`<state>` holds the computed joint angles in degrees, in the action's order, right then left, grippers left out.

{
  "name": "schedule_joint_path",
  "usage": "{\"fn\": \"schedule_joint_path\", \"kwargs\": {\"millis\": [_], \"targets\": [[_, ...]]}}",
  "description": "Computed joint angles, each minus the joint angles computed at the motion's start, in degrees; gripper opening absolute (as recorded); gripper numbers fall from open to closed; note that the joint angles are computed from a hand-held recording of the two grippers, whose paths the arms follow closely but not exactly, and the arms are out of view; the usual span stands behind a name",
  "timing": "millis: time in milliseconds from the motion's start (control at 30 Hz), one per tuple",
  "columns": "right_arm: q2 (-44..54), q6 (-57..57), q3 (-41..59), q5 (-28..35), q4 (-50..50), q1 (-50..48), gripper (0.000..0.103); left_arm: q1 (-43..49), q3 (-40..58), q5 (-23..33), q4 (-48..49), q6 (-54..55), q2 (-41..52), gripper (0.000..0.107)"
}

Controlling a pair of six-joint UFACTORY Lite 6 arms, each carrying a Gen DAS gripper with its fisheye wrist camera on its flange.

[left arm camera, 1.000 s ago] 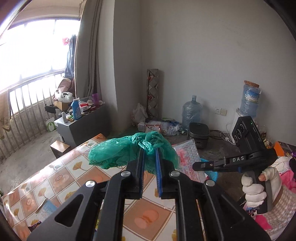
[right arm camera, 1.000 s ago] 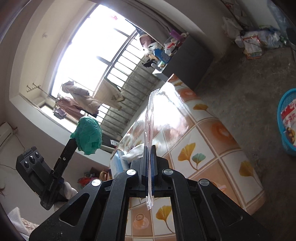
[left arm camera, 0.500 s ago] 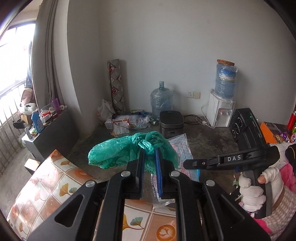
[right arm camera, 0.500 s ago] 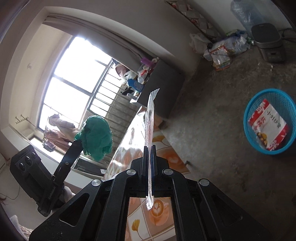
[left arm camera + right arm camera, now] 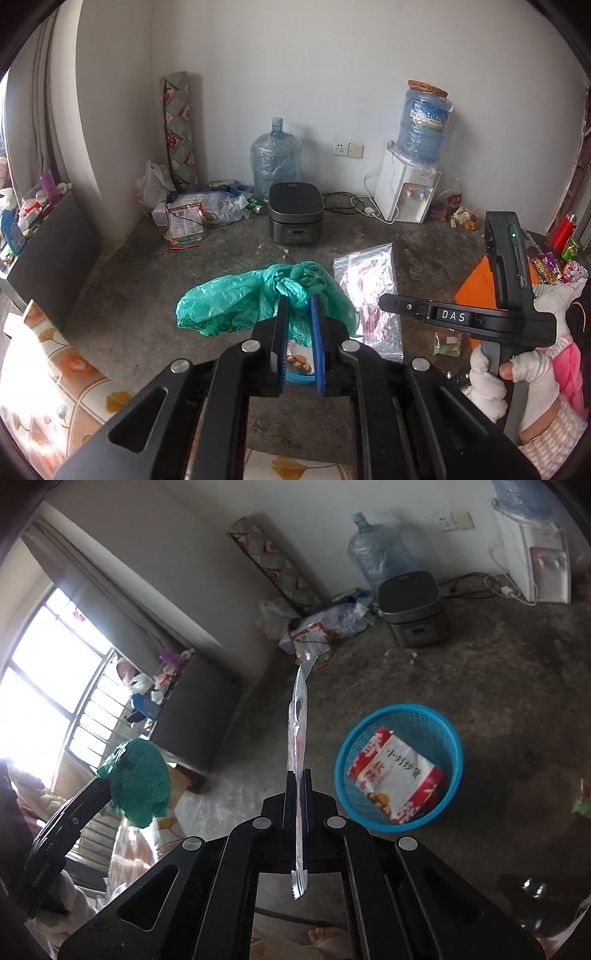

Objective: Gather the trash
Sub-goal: 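Lift both bags and carry them over the blue wastebasket, then open both tools to drop the bags into the wastebasket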

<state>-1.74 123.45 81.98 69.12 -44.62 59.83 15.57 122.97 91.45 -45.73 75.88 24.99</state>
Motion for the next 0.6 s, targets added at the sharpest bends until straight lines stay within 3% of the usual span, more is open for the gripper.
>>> {"fn": "schedule_joint_path", "kwargs": {"millis": [100,200,400,433,467,500,533,600], "targets": [[-4.6,2.2,-7.1,0.7,1.7,-2.3,0.001,-6.9,-2.4,-3.1,3.2,-3.8,0.9,0.011],[-8.7,4.9,-13.7,-3.1,1.7,-5.2,0.001,-13.3,-4.3,-6.6,5.7,-7.2,2.1,0.012],[-14.8,8.5,-26.3,-15.7,-0.4,-14.6,0.005,-23.1,-5.0,-14.2,8.7,-12.4,7.3,0.018],[-15.1,8.3,-28.4,-18.4,0.2,-16.7,0.014,-24.4,-5.5,-15.9,8.5,-13.5,8.4,0.028],[-14.9,8.0,-31.1,-21.1,1.5,-19.2,0.034,-25.6,-6.1,-17.9,8.6,-14.6,9.4,0.036],[-14.4,8.0,-34.0,-23.9,2.9,-21.7,0.045,-26.8,-6.1,-19.0,9.4,-15.9,10.9,0.052],[-14.3,8.1,-37.2,-27.4,4.6,-23.7,0.053,-27.7,-4.8,-19.2,10.9,-17.5,12.9,0.055],[-14.5,9.4,-43.4,-34.1,7.9,-26.3,0.053,-28.4,-4.3,-19.7,12.9,-19.8,14.9,0.055]]}}
